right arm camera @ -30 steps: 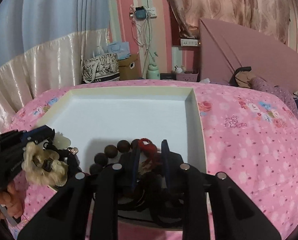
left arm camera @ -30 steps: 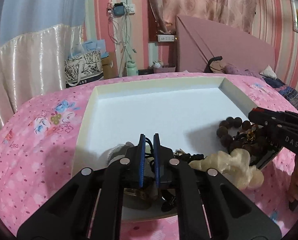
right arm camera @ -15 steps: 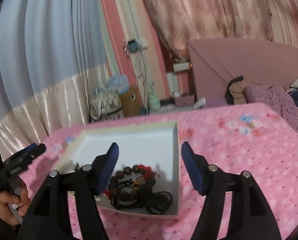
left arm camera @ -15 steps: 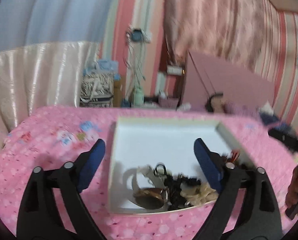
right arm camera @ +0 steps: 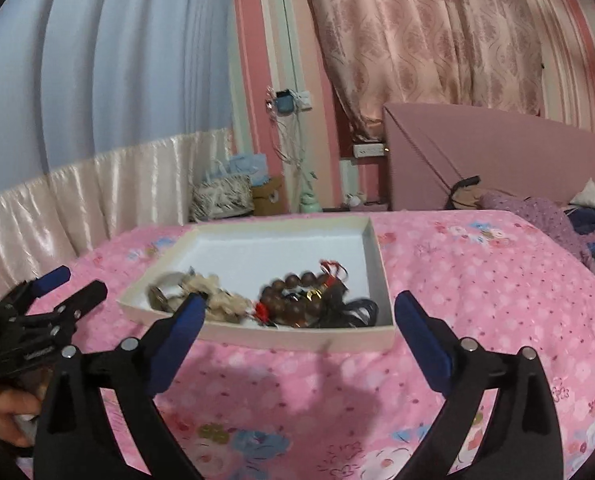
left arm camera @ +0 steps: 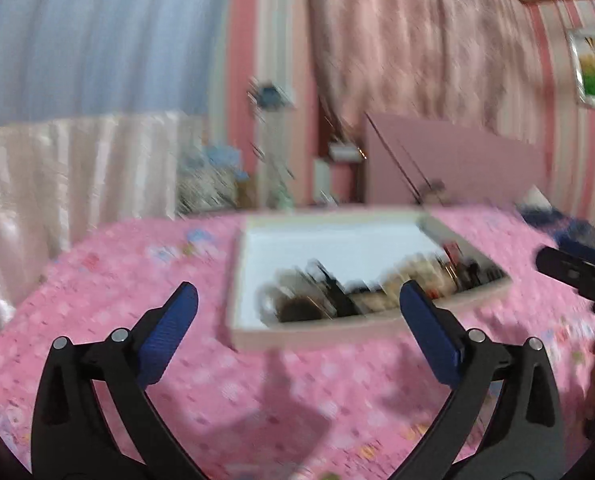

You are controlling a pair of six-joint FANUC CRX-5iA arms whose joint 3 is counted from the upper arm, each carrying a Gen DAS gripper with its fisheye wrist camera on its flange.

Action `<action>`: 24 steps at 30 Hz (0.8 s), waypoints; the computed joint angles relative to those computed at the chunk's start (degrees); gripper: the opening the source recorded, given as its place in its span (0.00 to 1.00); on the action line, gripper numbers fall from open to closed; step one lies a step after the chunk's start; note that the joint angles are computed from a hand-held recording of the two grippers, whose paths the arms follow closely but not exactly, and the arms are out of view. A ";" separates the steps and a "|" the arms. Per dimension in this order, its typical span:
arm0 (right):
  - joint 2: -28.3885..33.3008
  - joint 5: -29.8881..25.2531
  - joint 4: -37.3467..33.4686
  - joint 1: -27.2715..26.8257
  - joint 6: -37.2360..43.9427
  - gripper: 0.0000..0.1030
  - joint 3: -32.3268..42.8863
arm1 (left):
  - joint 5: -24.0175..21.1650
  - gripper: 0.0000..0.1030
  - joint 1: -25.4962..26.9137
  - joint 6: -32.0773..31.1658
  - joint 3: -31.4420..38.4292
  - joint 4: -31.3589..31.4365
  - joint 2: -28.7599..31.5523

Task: Organize jewelry

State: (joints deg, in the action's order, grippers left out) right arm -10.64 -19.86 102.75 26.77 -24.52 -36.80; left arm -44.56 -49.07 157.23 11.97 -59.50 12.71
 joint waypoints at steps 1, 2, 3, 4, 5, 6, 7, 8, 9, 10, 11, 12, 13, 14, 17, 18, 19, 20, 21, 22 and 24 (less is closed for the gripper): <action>0.72 -1.46 -0.82 0.82 1.58 0.93 0.23 | -0.82 0.97 0.50 -2.65 1.25 2.10 0.98; 1.01 -2.29 -1.37 1.28 2.41 0.93 0.26 | -1.51 0.97 0.79 -2.82 1.63 2.80 1.24; 1.22 -3.31 -2.30 1.79 3.20 0.93 0.23 | -1.76 0.97 0.92 -2.03 1.73 2.71 1.22; 1.46 -3.91 -4.77 2.59 5.13 0.93 0.43 | -2.00 0.97 0.94 0.07 1.23 2.01 0.77; 1.43 -3.30 -5.41 2.55 5.69 0.93 0.41 | -2.31 0.97 0.96 1.58 0.88 1.53 0.47; 1.24 -3.13 -4.91 2.44 5.27 0.93 0.13 | -2.57 0.97 1.17 3.17 0.59 1.36 0.21; 1.16 -3.98 -4.07 2.61 4.68 0.93 -0.09 | -2.92 0.97 1.46 4.05 0.53 1.61 0.13; 1.14 -4.27 -3.44 2.71 4.38 0.93 -0.17 | -3.28 0.97 1.88 4.25 0.59 2.32 0.17; 1.29 -4.56 -3.21 2.96 4.42 0.93 -0.15 | -3.45 0.97 2.58 3.88 0.82 3.71 0.33; 1.40 -5.14 -3.24 3.35 4.86 0.93 -0.16 | -3.28 0.97 3.32 3.29 0.82 5.14 0.36; 1.43 -5.51 -3.23 3.61 5.20 0.93 -0.19 | -3.14 0.97 3.87 3.05 0.78 6.13 0.40; 1.44 -5.57 -3.08 3.66 5.39 0.93 -0.18 | -3.14 0.97 4.10 3.25 0.70 6.39 0.35; 1.49 -5.83 -2.80 3.81 5.48 0.93 -0.14 | -3.32 0.97 4.09 3.92 0.61 6.08 0.29; 1.51 -5.97 -2.78 3.95 5.62 0.94 -0.11 | -3.20 0.97 4.02 4.34 0.49 5.79 0.26; 1.58 -6.08 -3.63 4.27 6.38 0.94 -0.01 | -3.54 0.97 3.56 4.11 0.62 5.03 0.37; 1.69 -6.16 -4.00 4.41 6.57 0.94 0.13 | -3.76 0.97 3.34 3.86 0.97 4.74 0.61; 1.67 -6.15 -4.23 4.41 6.54 0.94 0.12 | -3.92 0.97 3.08 3.62 1.14 4.37 0.71; 1.68 -6.16 -4.35 4.42 6.49 0.94 0.17 | -4.18 0.97 2.69 3.52 1.30 3.73 0.83; 1.67 -6.06 -4.42 4.37 6.41 0.94 0.17 | -4.40 0.97 2.45 3.41 1.43 3.39 0.88; 1.64 -6.03 -4.54 4.35 6.52 0.94 0.15 | -4.33 0.97 2.32 3.10 1.50 3.21 0.93; 1.66 -6.12 -4.90 4.48 6.68 0.94 0.17 | -4.19 0.97 2.25 2.71 1.56 3.06 0.98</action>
